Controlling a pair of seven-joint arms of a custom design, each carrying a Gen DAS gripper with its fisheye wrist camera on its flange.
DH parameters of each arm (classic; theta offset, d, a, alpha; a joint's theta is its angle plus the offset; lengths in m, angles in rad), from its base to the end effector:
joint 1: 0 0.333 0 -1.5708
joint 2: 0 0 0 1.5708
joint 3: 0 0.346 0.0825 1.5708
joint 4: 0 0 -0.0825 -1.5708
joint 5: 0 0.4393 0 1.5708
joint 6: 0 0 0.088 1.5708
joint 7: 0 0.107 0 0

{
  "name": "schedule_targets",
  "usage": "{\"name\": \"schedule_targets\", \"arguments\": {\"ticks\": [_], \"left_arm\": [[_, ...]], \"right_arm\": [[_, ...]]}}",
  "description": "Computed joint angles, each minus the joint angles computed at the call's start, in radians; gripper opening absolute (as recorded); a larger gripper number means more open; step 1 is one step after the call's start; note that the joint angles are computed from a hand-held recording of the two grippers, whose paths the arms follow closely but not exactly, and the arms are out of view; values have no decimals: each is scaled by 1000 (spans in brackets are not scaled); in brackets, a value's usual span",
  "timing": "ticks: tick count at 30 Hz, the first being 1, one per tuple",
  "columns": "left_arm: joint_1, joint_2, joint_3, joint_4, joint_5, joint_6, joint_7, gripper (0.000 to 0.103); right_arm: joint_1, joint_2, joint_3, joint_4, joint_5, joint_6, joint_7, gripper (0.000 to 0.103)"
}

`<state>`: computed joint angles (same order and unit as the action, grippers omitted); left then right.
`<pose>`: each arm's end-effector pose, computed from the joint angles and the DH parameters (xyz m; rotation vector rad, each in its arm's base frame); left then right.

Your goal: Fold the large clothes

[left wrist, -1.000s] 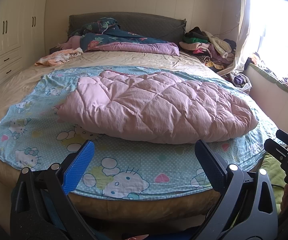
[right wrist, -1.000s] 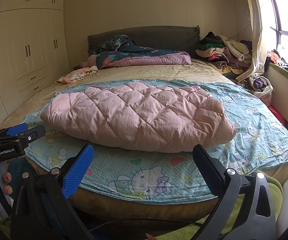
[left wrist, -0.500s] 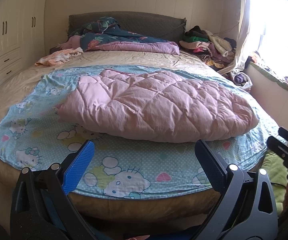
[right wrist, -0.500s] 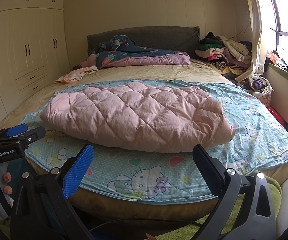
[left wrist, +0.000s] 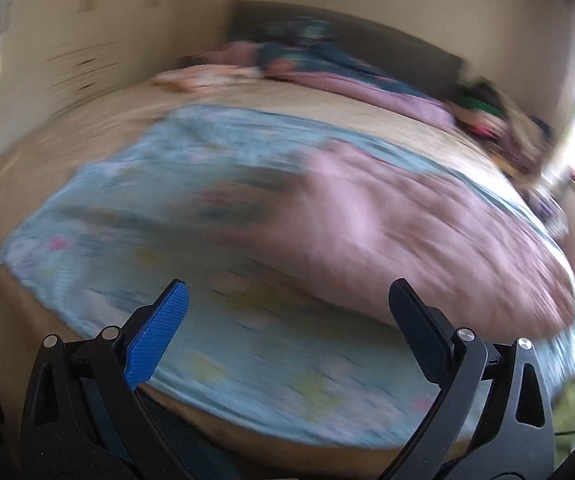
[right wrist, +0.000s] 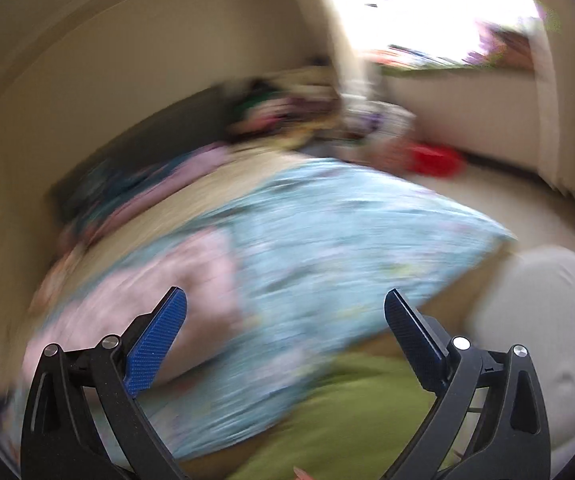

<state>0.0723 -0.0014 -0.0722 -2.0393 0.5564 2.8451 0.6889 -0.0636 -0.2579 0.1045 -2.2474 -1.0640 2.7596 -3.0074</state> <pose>0.6460 -0.0279 0.5374 -2.0272 1.3212 -0.7871 0.5537 0.0631 0.5484 -0.8579 2.1029 -0.8653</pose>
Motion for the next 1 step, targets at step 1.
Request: {"name": "schedule_targets", "arguments": {"ticks": [1], "left_arm": [[12, 17, 12, 26, 73, -25, -72, 94]], "right_arm": [[-19, -15, -22, -23, 27, -58, -3, 99]]}}
